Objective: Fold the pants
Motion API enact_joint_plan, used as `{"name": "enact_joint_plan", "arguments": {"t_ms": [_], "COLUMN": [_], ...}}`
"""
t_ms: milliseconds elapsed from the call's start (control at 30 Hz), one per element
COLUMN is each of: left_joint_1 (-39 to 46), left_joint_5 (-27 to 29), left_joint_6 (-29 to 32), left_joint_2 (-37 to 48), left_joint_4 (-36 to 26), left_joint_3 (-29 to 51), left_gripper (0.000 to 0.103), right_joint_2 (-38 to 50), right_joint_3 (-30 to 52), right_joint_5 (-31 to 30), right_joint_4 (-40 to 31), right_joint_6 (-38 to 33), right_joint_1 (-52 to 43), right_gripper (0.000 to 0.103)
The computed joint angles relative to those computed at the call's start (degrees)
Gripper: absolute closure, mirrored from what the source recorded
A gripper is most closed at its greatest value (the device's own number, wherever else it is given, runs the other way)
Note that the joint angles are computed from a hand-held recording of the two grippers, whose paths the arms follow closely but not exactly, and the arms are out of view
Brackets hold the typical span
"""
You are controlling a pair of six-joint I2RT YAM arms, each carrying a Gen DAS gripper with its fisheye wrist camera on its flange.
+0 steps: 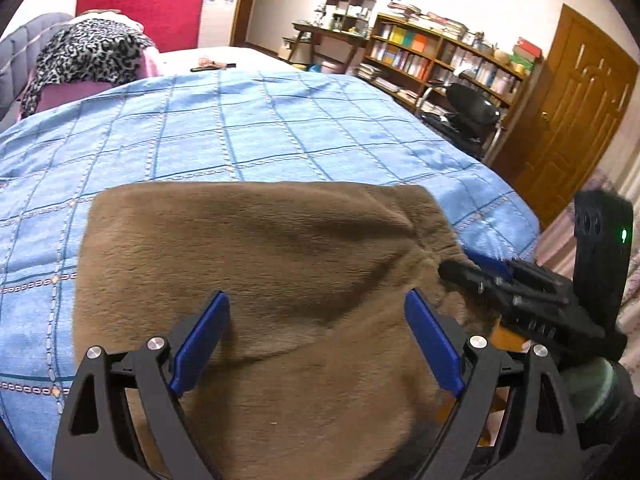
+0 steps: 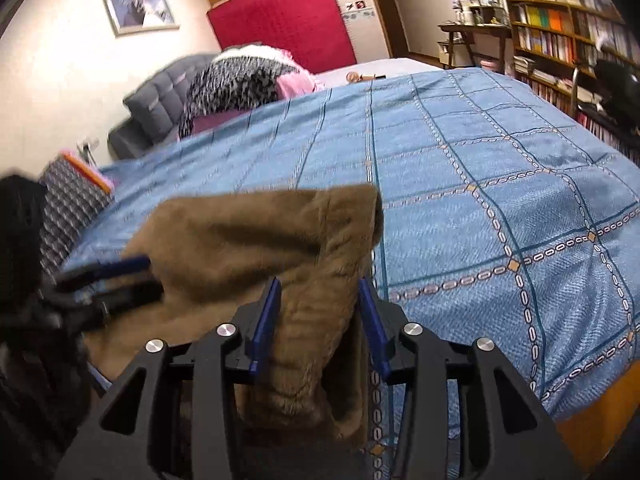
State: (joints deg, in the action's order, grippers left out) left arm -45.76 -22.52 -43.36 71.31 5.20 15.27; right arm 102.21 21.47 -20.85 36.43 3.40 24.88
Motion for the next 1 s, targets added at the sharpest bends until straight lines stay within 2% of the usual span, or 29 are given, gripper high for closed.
{"name": "enact_joint_plan", "arguments": {"t_ms": [100,167,300,500,700,867,933,1000], "left_joint_1": [1.2,1.36,-0.13,-0.41,0.01,0.5,1.25,1.87], "left_joint_5": [0.69,0.62,-1.56,-3.68,-6.76,-8.68,-8.69,-9.06], "left_joint_6": [-0.2,0.11,0.78,0.39,-0.61,-2.22,-2.51,-3.07], "left_joint_2": [-0.08,0.85,3.12,0.99,-3.7,-5.64,-7.08,-8.14], "left_joint_4": [0.44,0.92,0.7,-2.72,-7.53,-11.47,-12.33,-13.51], "left_joint_3": [-1.13,-1.26,-0.11,0.36,-0.04,-0.2,-0.85,-1.16], "left_gripper": [0.015,0.015,0.015,0.015,0.014,0.014,0.014,0.014], "right_joint_2": [5.24,9.05,13.26,11.83,7.69,6.54,6.95,7.52], "right_joint_3": [0.3,0.5,1.3,2.29,3.5,4.96,6.0,6.67], "right_joint_5": [0.73,1.69,-0.36,-0.92,-4.38,-4.3,-4.71,-5.01], "right_joint_4": [3.54,6.89,9.84,6.29,0.62,-1.22,-1.97,-2.29], "right_joint_6": [-0.48,-0.71,-0.71,-0.66,1.11,2.57,2.88,3.31], "right_joint_1": [-0.13,-0.32,-2.01,-2.51,-3.99,-2.85,-2.37,-2.09], "right_gripper": [0.06,0.052,0.05,0.049,0.049,0.047,0.044,0.035]}}
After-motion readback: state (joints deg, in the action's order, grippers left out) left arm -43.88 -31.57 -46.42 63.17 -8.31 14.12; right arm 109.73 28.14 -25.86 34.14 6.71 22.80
